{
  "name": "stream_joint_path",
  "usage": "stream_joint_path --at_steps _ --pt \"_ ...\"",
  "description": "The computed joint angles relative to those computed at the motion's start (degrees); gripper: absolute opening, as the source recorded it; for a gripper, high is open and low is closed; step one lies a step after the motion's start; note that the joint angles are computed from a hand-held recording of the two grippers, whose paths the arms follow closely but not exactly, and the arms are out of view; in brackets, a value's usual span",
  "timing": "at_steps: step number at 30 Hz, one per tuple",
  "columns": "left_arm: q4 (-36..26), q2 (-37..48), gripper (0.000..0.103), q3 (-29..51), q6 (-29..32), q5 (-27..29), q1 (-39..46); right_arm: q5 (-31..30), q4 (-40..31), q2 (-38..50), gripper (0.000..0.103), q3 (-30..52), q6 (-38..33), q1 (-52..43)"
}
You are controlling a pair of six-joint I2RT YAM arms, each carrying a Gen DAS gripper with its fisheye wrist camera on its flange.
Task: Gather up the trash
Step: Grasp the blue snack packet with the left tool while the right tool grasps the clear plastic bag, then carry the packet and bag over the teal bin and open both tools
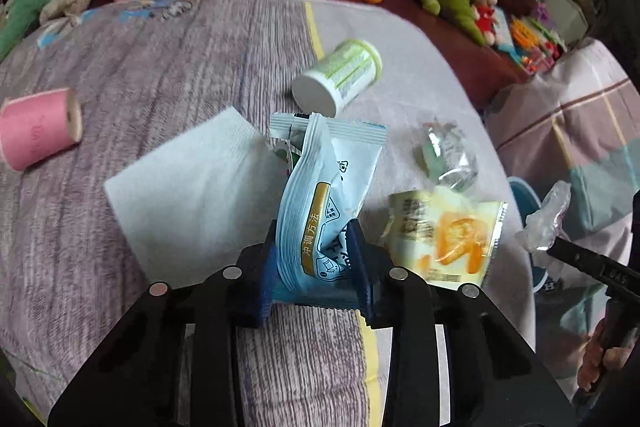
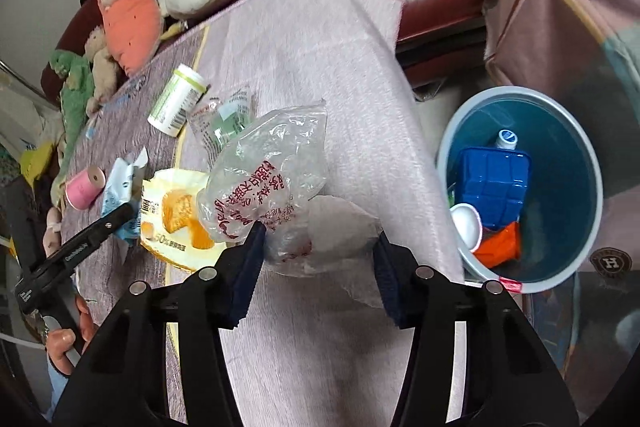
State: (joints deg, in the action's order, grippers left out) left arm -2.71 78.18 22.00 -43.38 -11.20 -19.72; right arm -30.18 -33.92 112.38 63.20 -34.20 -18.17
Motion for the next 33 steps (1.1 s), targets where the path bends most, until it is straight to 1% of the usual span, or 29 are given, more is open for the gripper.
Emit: stream_joint_path --at_steps 5,8,11,17,24,29,33 --pt "-7.06 -5.49 0.034 3.03 -3.14 -4.07 -7.08 -1.83 -2.24 -0.46 0.049 0.8 -1.36 -2.82" --pt "-8.6 -4.28 0.034 6.75 -3.93 -5.35 -11.05 -3.31 -4.05 -0.55 0.049 1.89 -2.63 -5.17" --pt "-8.8 -0.65 0.034 10.96 -3.7 -5.45 -13.73 -4.93 -6.03 -0.31 0.049 3.99 -3.34 -7.63" --pt "-9.04 11.34 0.034 22.36 -2.91 -5.9 -19.9 -7.66 -10.48 1.5 0.05 9.85 -5.51 -13.1" --pt "-12.49 23.68 0.034 36.42 0.07 -5.68 -24.13 -9.88 -14.76 6.34 0.05 19.02 -7.15 -18.29" --pt "-15.16 29.67 0.034 44.12 1.36 -4.58 -25.53 -10.88 -17.37 11.56 0.05 26.41 -6.59 -21.11" --pt "-18.81 35.96 0.034 53.6 4.09 -3.04 -25.77 -11.21 -19.27 15.61 0.05 32.17 -5.61 -22.94"
